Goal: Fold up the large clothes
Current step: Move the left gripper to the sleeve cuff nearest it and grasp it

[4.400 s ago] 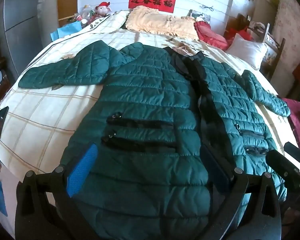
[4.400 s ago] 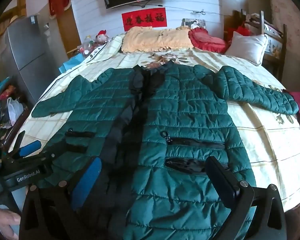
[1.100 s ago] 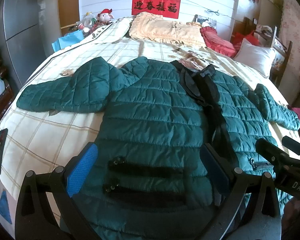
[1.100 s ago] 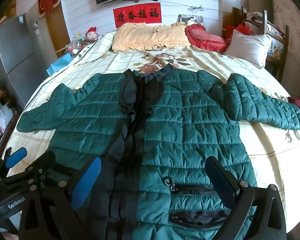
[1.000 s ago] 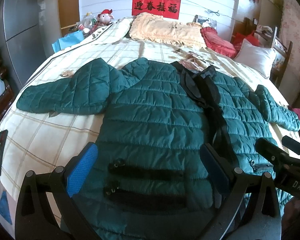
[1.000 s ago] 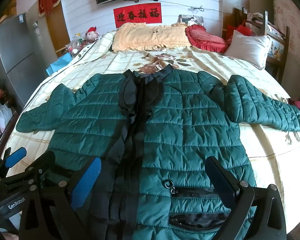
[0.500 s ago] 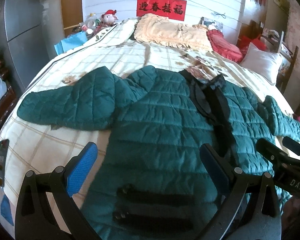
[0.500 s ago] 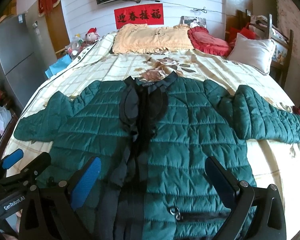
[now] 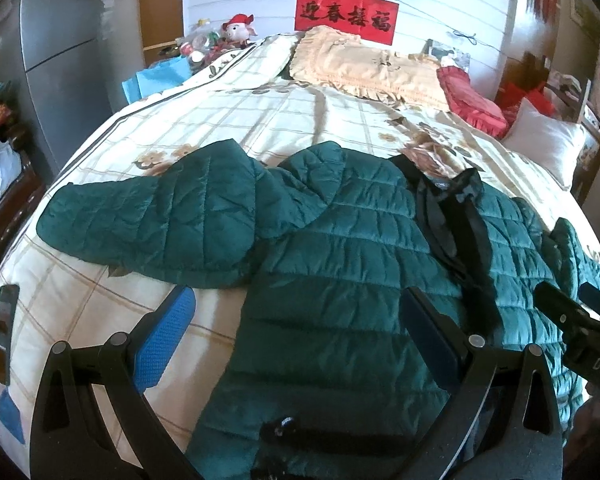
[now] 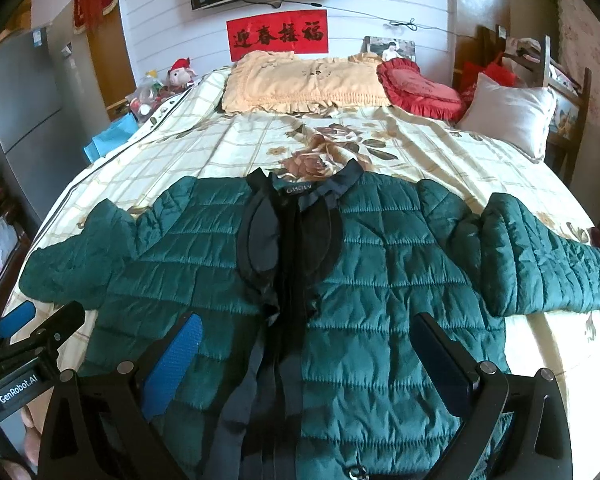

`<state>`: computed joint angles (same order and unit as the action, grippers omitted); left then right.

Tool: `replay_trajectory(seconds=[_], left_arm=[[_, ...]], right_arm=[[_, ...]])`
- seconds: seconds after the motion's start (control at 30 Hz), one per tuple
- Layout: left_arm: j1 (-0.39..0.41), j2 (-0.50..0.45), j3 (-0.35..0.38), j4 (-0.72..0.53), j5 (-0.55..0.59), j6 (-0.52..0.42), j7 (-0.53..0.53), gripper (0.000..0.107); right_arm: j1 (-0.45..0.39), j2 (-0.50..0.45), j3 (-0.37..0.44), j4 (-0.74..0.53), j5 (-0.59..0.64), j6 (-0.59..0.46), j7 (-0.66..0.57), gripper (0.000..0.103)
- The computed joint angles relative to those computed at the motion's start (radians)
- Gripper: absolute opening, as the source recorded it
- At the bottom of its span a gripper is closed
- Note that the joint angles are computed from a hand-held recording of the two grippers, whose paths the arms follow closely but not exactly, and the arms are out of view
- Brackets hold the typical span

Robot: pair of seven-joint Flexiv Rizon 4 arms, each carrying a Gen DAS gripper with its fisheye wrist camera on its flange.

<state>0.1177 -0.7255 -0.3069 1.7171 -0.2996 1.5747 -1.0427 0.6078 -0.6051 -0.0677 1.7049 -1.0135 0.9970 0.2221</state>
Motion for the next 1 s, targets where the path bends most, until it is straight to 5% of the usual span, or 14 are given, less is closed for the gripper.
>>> replay_trajectory(seconds=[0.7,1.0], left_arm=[[-0.094,-0.163,0.248,-0.301,-0.014,-0.160,-0.160,0.102],[-0.065,-0.309,0.419,-0.580,0.012,-0.351,-0.408,0.102]], right_arm=[[-0.030,-0.144,-0.039,-0.143,0.154,0.033,-0.152,0.103],[-0.014,-0.177,-0.056,-0.173,0.217,0.065,-0.214,0.103]])
